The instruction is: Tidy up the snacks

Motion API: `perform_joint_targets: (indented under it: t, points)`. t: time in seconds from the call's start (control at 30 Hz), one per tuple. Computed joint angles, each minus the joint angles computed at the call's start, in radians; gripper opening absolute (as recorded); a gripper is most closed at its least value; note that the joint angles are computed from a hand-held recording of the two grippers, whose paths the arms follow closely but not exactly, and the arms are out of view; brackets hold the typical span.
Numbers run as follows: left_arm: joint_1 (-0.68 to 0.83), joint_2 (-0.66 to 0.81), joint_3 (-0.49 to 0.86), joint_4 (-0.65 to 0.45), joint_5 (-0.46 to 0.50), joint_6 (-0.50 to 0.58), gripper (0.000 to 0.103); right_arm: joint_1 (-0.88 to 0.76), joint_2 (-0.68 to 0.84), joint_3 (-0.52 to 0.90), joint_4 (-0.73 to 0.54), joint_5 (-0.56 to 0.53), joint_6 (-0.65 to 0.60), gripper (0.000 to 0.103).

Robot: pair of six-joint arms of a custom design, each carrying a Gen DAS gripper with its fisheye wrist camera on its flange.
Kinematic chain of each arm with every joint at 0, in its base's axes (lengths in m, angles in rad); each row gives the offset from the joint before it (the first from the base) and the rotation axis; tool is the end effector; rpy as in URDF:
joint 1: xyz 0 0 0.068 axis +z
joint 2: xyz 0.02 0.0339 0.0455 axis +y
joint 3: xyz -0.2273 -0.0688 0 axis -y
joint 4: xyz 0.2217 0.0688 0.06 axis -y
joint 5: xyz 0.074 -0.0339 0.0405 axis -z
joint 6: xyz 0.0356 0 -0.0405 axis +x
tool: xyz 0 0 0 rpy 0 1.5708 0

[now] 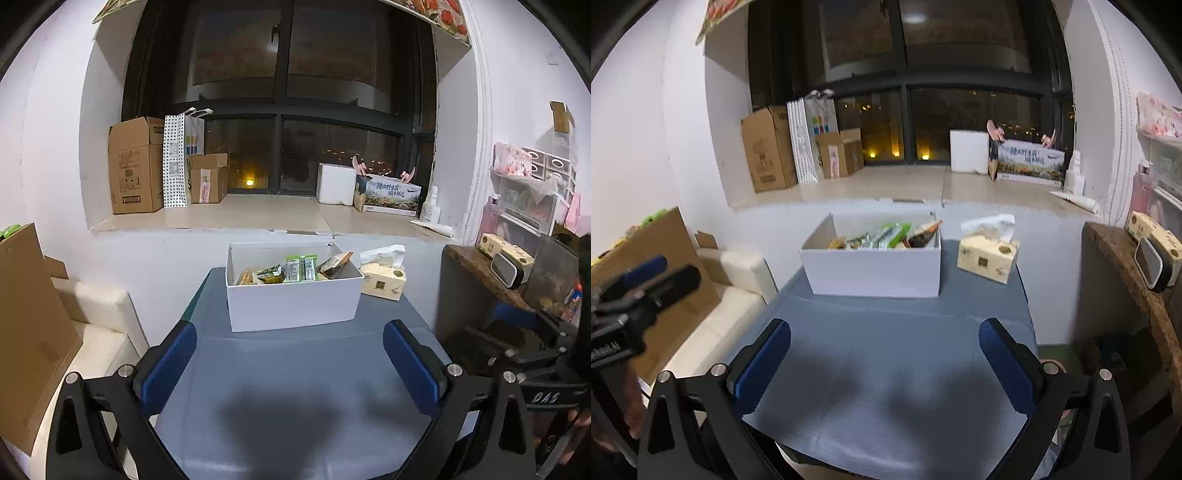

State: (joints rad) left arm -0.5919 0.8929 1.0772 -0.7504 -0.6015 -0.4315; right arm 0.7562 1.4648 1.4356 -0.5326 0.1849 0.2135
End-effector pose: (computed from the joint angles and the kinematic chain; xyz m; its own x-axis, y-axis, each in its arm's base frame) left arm 0.1537 -0.0790 0.3347 -0.4309 -0.1258 -0.8936 -0.1283 0.9887 -0.0773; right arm 0.2311 0.2090 0.3350 -0.4976 -0.1831 -0.8478 -0.4664 0.8806 0.0836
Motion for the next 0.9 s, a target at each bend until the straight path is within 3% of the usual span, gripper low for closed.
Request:
perform_joint_targets:
  t: [0.2, 0.9]
  points:
    - [-0.024, 0.029, 0.013, -0.009, -0.032, -0.005, 0.103, 0.007, -0.026, -0.005, 0.003, 0.001, -0.006, 0.103]
    - [-0.009, 0.027, -0.007, 0.011, -0.012, 0.005, 0.103, 0.0, -0.022, -0.006, -0.004, -0.019, 0.002, 0.103]
